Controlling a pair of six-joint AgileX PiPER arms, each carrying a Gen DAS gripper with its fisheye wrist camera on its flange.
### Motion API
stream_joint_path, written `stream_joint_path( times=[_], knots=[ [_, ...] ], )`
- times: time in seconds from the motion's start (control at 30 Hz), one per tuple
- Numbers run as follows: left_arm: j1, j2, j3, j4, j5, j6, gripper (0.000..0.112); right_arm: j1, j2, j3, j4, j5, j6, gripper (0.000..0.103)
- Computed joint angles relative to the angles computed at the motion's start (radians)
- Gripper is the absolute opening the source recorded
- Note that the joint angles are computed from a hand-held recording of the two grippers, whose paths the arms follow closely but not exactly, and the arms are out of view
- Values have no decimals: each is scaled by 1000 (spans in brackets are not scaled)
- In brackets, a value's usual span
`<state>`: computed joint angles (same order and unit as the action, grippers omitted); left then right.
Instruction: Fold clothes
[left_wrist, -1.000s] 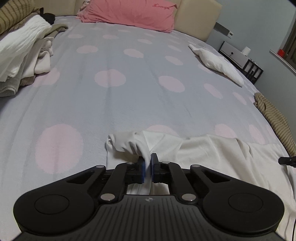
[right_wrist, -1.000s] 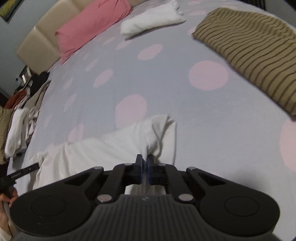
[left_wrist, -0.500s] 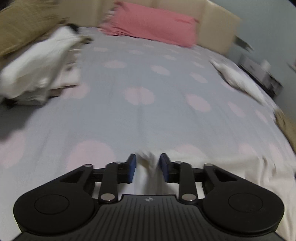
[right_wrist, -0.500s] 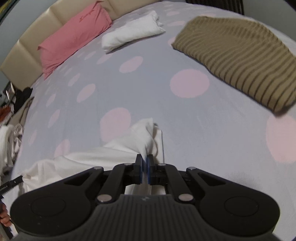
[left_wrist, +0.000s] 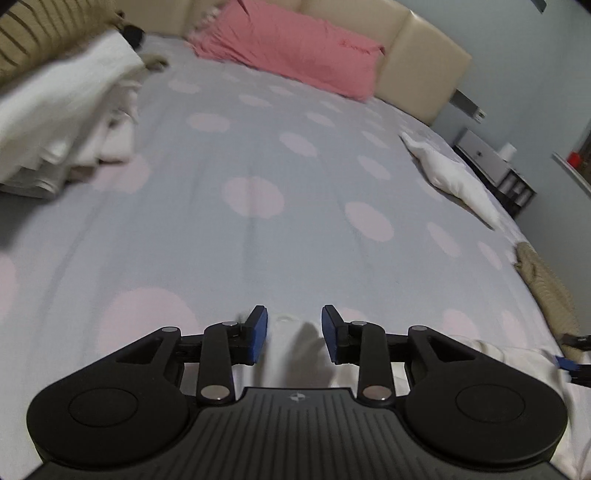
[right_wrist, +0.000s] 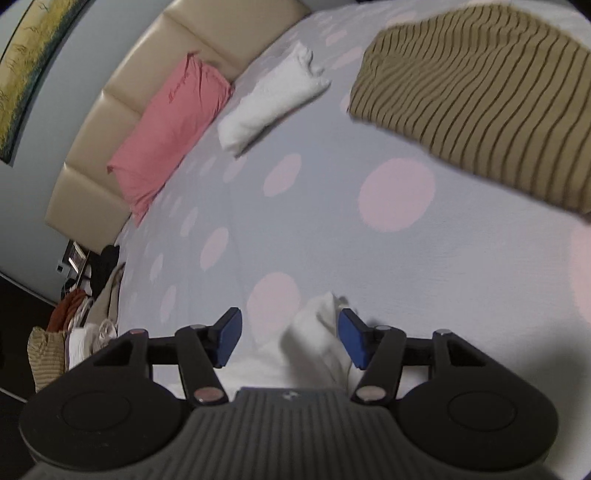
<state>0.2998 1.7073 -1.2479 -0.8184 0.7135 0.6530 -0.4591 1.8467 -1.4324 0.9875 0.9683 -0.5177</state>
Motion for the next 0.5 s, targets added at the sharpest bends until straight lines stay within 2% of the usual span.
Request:
stream_joint_path(
  times=[0.07, 0.23, 0.3, 0.33, 0.37, 0.4, 0.5],
  knots=[
    [3, 17, -8, -17, 21, 7, 29, 11, 41, -27, 4, 53, -2, 49],
    [19, 37, -10, -66, 44, 38, 21, 33, 71, -57, 13, 40, -43, 45],
    [22, 47, -8, -70, 35, 18, 12, 32, 94, -77, 22, 42, -11, 44],
    [21, 52, -7, -67, 26, 1, 7, 35, 106, -82, 16, 29, 19, 33],
    [22, 56, -1, -75, 17, -7, 4, 36, 110, -80, 3, 14, 48, 11],
    [25, 58, 8, -89, 9, -10, 3, 29, 103, -66, -16, 2, 60, 4],
    [28, 62, 14, -97, -6, -40, 2, 24, 88, -34, 7, -27, 42, 4]
  ],
)
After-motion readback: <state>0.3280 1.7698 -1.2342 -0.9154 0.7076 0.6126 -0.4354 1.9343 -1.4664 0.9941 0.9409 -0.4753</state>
